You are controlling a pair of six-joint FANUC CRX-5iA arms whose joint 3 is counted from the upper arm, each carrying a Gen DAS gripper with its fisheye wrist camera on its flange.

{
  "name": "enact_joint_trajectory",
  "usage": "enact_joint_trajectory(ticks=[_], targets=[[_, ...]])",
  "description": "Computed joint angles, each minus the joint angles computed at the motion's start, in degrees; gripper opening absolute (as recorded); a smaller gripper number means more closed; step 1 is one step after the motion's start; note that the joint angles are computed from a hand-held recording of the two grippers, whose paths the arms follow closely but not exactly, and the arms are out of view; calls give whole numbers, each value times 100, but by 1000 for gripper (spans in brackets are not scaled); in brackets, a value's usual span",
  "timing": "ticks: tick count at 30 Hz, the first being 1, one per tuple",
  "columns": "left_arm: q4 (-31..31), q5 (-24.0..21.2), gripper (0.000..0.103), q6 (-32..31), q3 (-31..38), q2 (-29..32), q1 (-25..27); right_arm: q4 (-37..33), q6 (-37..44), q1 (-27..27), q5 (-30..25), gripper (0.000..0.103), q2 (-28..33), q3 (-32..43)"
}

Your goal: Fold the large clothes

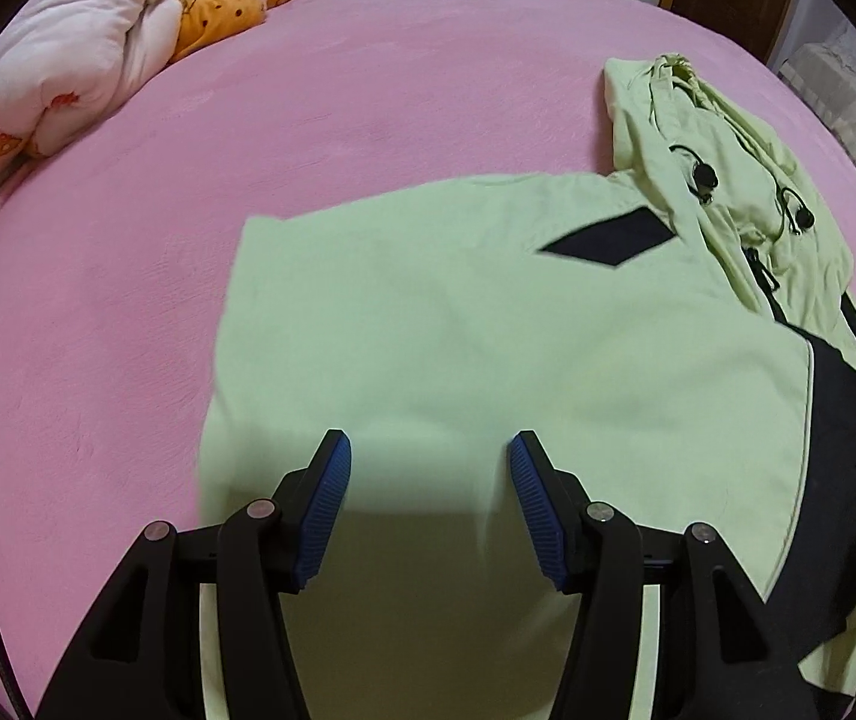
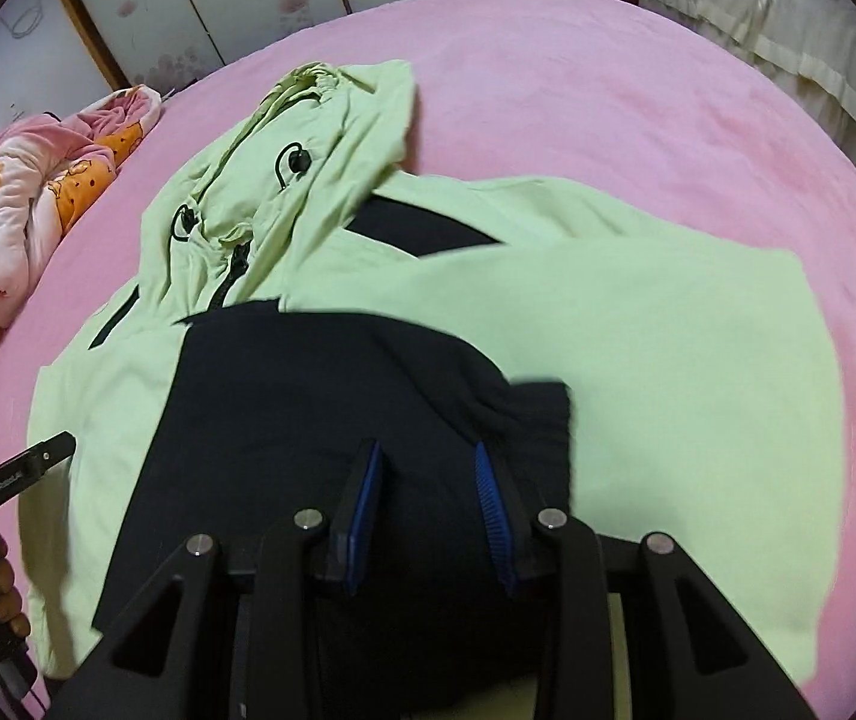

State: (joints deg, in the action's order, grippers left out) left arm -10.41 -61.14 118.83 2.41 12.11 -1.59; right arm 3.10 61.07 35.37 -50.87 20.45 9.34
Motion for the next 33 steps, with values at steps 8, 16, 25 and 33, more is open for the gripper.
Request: enact_joint_trajectory(ticks=[8,16,25,33], targets=[[284,-642,54,221,-103,-446,-149,-97,-254,8,-639,33,-584,-193],[225,-1165,54,283,83,-844,-427,-20,-50,77,-1132,33,-1087,-206],[314,-1075,54,605,-241,-1654,-750,-382,580,-47,-1528,33,-1611,-292],[127,-1873,54,1155,-176,-2002,-1271,-679,1090,-160,-1280,33,-2377,-888]])
